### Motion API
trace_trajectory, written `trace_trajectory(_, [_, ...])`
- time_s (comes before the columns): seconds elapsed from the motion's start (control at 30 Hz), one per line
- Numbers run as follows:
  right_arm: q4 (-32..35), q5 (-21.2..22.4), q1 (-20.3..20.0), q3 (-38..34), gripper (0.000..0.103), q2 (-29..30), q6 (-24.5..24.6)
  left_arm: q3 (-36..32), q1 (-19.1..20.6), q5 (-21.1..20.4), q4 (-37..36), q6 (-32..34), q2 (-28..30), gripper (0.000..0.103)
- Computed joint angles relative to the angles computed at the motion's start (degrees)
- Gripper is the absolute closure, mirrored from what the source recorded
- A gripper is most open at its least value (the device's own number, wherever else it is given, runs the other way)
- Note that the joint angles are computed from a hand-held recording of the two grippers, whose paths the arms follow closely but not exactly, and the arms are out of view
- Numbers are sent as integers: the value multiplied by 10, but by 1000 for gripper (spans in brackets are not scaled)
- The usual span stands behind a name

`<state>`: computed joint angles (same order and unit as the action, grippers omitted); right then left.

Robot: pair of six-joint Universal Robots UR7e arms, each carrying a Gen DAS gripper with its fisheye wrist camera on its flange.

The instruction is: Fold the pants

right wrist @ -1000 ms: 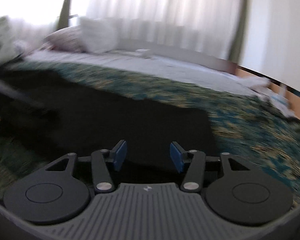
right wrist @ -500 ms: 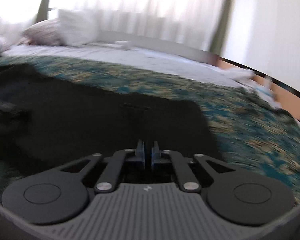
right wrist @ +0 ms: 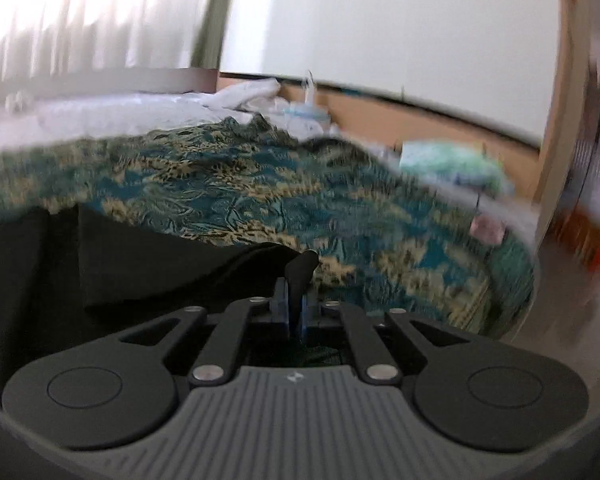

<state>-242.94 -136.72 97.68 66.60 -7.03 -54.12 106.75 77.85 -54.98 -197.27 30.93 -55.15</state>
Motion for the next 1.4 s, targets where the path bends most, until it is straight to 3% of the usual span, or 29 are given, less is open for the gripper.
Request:
trace_trajectory(0.03, [4, -8, -1, -7, 94, 2, -1, 1, 1, -2, 1, -1, -2, 4])
trace_trajectory(0.1, [40, -24, -9, -8, 93, -3, 53, 1, 2, -8, 7, -3, -5, 3])
trace_trajectory(0.2, [50, -39, -5, -30, 91, 3, 36, 1, 1, -3, 8, -8, -8, 4])
trace_trajectory(0.23, [60, -39, -7, -22, 91, -3, 52, 1, -1, 0, 12, -15, -12, 7])
trace_trajectory(0.27, [65, -39, -6, -14, 73, -9, 60, 4, -1, -3, 14, -19, -19, 7])
trace_trajectory(0.3, [71, -39, -5, -1, 71, -18, 69, 7, 0, -14, 17, -20, -27, 7])
trace_trajectory(0.37, [66, -52, 2, 25, 47, -35, 84, 13, 2, -30, 11, -8, -39, 7])
trace_trajectory(0.43, [53, -43, 11, 60, 43, -56, 99, 13, 1, -26, 8, 6, -44, 7])
trace_trajectory(0.53, [76, 19, 24, 128, 33, -89, 103, 7, 4, -18, 9, 14, -43, 7])
trace_trajectory(0.63, [246, 90, 27, 175, 35, -124, 124, 0, 8, -1, 22, -2, -36, 11])
trace_trajectory(0.7, [348, 100, 21, 151, 38, -124, 140, 0, 11, 1, 24, -2, -32, 11])
trace_trajectory(0.77, [370, 78, 13, 89, 39, -102, 140, 2, 12, 1, 13, 6, -30, 11])
trace_trajectory(0.87, [374, 21, -8, -16, 45, -82, 258, 2, 13, 2, 10, 6, -28, 11])
trace_trajectory(0.9, [353, 8, -10, -38, 45, -77, 273, 2, 14, 3, 7, 8, -26, 10])
trace_trajectory(0.93, [317, 7, -7, -46, 47, -74, 264, 3, 13, 4, 2, 12, -24, 10])
trace_trajectory(1.0, [240, 18, 3, -41, 42, -68, 189, 3, 12, 7, -5, 18, -20, 9])
trace_trajectory(1.07, [218, 38, 13, -1, 33, -79, 130, 4, 11, 9, -9, 23, -18, 8])
trace_trajectory(1.13, [215, 66, 22, 50, 33, -91, 95, 4, 12, 7, -9, 22, -18, 8])
trace_trajectory(1.2, [239, 126, 29, 131, 32, -120, 103, 4, 12, 5, -7, 18, -18, 8])
trace_trajectory(1.3, [326, 248, 36, 238, 28, -161, 108, 5, 12, 5, -11, 21, -18, 8])
trace_trajectory(1.4, [378, 304, 54, 272, 21, -152, 62, 5, 12, 4, -12, 20, -17, 8])
